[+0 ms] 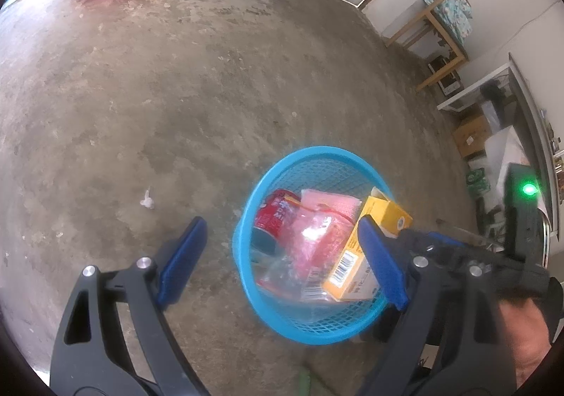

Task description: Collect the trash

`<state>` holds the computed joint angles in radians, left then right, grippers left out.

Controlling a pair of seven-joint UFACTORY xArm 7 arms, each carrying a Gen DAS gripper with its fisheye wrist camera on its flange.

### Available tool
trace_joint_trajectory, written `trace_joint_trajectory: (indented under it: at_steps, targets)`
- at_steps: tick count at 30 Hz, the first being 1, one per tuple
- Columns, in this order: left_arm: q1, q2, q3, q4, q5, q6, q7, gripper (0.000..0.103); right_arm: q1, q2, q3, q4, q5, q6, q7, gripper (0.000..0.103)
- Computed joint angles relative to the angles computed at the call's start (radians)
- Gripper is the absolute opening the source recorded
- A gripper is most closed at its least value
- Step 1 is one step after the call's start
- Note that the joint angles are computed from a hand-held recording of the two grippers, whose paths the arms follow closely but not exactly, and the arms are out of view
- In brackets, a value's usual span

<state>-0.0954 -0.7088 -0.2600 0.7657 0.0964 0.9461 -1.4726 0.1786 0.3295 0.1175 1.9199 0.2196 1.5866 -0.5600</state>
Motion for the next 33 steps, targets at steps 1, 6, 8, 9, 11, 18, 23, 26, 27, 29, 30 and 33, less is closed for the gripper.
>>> trace_joint_trajectory:
  at_steps: [1, 6, 8, 9, 11, 18, 23, 26, 27, 29, 30, 33]
  targets:
    - [-0.001, 0.005, -0.001, 0.003, 0.000, -0.001, 0.001, 0.083, -0.007, 0.005, -0.001, 0.013, 0.013, -0.001, 0.000, 0.097]
    - [-0.013, 0.037, -0.007, 0.027, 0.000, -0.010, 0.010, 0.083, -0.029, -0.029, -0.014, 0.040, 0.005, -0.070, -0.027, 0.097]
    - [-0.023, 0.053, -0.004, 0.036, -0.005, -0.016, 0.019, 0.083, -0.041, -0.046, -0.019, 0.051, 0.006, -0.119, -0.043, 0.097]
    - [-0.026, 0.063, -0.005, 0.044, -0.006, -0.013, 0.022, 0.083, -0.046, -0.056, -0.020, 0.050, 0.008, -0.143, -0.050, 0.097]
    - [-0.032, 0.091, -0.010, 0.072, -0.002, 0.006, 0.032, 0.084, -0.056, -0.073, -0.025, 0.052, 0.003, -0.198, -0.077, 0.097]
    - [-0.054, 0.261, -0.053, 0.279, 0.100, 0.213, 0.096, 0.089, -0.087, -0.149, -0.026, -0.014, 0.076, -0.350, -0.141, 0.097]
    - [-0.093, 0.384, -0.061, 0.428, 0.190, 0.369, 0.124, 0.090, -0.077, -0.158, -0.023, -0.030, 0.082, -0.304, -0.169, 0.097]
    - [-0.124, 0.444, -0.054, 0.502, 0.238, 0.436, 0.126, 0.092, -0.076, -0.133, -0.027, 0.007, 0.068, -0.239, -0.155, 0.097]
    - [-0.134, 0.457, -0.049, 0.517, 0.247, 0.445, 0.123, 0.092, -0.077, -0.132, -0.030, 0.010, 0.061, -0.222, -0.146, 0.097]
    - [-0.153, 0.476, -0.037, 0.538, 0.255, 0.457, 0.117, 0.092, -0.075, -0.118, -0.032, 0.026, 0.047, -0.195, -0.120, 0.097]
    - [-0.162, 0.486, -0.033, 0.550, 0.258, 0.467, 0.113, 0.092, -0.075, -0.116, -0.033, 0.027, 0.045, -0.191, -0.109, 0.097]
    - [-0.182, 0.501, -0.018, 0.569, 0.257, 0.471, 0.103, 0.092, -0.081, -0.124, -0.035, 0.011, 0.050, -0.206, -0.085, 0.097]
